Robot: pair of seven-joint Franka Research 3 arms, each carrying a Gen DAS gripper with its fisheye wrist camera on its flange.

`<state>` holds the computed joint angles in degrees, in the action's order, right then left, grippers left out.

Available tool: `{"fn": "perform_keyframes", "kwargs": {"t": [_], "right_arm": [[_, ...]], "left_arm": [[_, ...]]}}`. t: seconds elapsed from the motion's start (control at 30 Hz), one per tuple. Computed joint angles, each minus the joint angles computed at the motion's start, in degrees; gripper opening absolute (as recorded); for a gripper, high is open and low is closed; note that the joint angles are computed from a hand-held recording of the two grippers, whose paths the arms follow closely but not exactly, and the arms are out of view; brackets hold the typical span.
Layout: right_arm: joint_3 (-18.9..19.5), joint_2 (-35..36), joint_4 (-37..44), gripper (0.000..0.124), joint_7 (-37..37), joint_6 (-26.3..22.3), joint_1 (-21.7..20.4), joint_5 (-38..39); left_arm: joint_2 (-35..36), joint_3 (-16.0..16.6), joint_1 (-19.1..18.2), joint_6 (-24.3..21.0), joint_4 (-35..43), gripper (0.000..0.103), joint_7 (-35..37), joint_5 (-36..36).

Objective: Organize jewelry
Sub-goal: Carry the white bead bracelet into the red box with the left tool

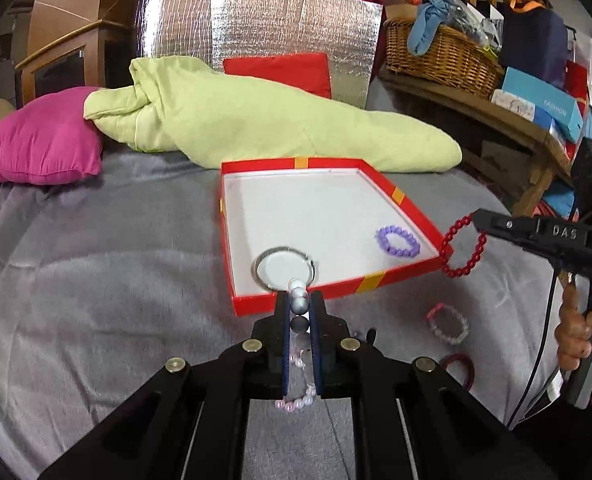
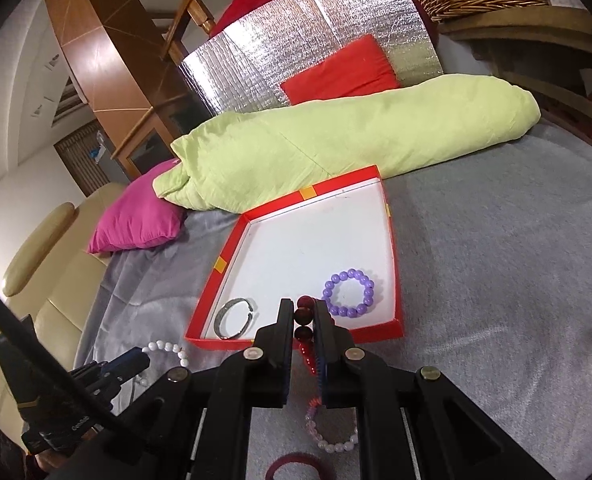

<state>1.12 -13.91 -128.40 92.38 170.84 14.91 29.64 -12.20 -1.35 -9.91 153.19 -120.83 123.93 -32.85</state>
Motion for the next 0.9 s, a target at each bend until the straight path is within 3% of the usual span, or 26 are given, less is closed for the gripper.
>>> {"fn": "perform_keyframes", "kwargs": {"t": [0.43,0.73,0.9], "right_arm": [[-0.37,7.65,8.02,0.011,-4.0,1.9,1.09,4.13],[0.67,13.62,15.44,0.011,-10.89,-0.76,0.43,13.4],[1.93,18.53,21.03,0.011,-11.13,-3.17,-1.33,15.27]], "left_arm": [[7.84,-3.24,2.34,-1.74,9.01,0.01,-3.9,1.92],[16.9,-7.38,5.02,-2.47,19.24,0.01,-6.0,5.78],[22.53,-9.81,6.44,-3.69,25.46,0.01,-8.63,9.37]]}}
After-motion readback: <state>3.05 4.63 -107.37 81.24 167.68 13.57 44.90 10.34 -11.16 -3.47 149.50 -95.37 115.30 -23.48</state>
